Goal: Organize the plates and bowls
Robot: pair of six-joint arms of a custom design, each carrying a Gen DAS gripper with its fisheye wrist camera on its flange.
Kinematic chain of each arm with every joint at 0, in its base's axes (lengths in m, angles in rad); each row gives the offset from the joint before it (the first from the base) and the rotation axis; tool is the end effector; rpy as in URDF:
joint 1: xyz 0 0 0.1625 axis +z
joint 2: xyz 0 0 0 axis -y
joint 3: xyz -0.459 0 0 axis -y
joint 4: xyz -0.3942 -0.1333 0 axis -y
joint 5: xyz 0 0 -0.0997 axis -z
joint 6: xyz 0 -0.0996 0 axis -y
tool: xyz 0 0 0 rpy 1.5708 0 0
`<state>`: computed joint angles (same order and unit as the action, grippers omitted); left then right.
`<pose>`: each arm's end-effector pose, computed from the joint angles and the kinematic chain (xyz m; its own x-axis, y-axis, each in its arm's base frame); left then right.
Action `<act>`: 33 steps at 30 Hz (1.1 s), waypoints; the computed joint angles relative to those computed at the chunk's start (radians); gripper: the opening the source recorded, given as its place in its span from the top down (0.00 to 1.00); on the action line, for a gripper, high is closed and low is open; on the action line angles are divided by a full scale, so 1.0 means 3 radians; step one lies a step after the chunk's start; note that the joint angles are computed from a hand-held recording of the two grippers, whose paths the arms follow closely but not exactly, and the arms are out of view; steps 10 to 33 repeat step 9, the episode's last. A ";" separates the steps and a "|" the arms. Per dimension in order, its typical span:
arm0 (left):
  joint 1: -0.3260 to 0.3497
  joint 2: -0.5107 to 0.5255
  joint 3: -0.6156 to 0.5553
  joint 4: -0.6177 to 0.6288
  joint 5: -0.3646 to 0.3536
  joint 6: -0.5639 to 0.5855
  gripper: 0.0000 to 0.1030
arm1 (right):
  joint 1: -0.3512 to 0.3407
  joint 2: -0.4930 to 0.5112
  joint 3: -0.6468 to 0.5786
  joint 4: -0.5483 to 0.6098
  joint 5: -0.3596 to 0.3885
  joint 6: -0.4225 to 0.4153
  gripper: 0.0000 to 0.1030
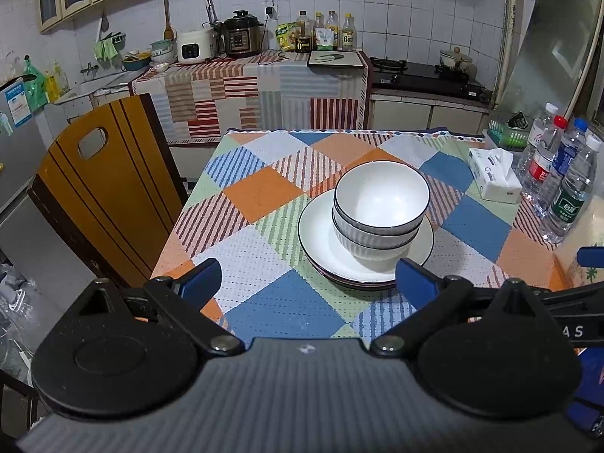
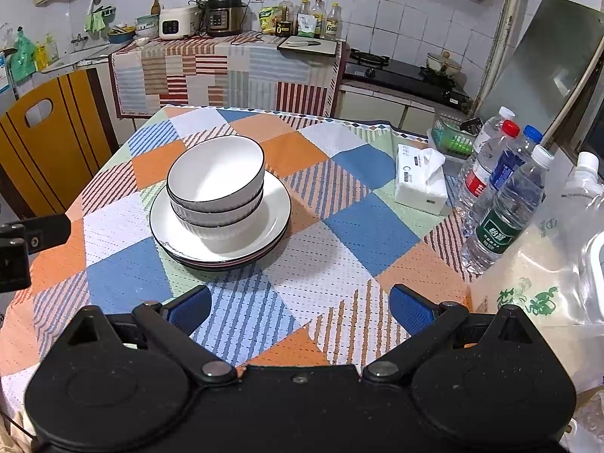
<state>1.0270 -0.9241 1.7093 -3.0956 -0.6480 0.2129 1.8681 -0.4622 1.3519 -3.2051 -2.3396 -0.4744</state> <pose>-0.1644 -0.6830 0.2729 -0.6959 -0.0107 -0.7181 0.5415 0.6491 -0.5343 0.2900 -0.7279 0.0759 -0.6357 -0.1077 0.7644 -0.5686 0.7351 -0.3693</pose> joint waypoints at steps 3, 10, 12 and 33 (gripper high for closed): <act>0.0000 -0.0002 0.0002 0.0000 -0.0004 0.0000 0.03 | 0.0001 0.0003 0.0000 -0.0006 -0.0014 -0.0004 0.01; -0.0008 0.0000 0.0001 -0.0013 0.0005 0.0015 0.03 | -0.0001 -0.0009 0.0005 -0.0002 -0.0012 0.0011 0.01; -0.0008 0.0000 0.0001 -0.0013 0.0005 0.0015 0.03 | -0.0001 -0.0009 0.0005 -0.0002 -0.0012 0.0011 0.01; -0.0008 0.0000 0.0001 -0.0013 0.0005 0.0015 0.03 | -0.0001 -0.0009 0.0005 -0.0002 -0.0012 0.0011 0.01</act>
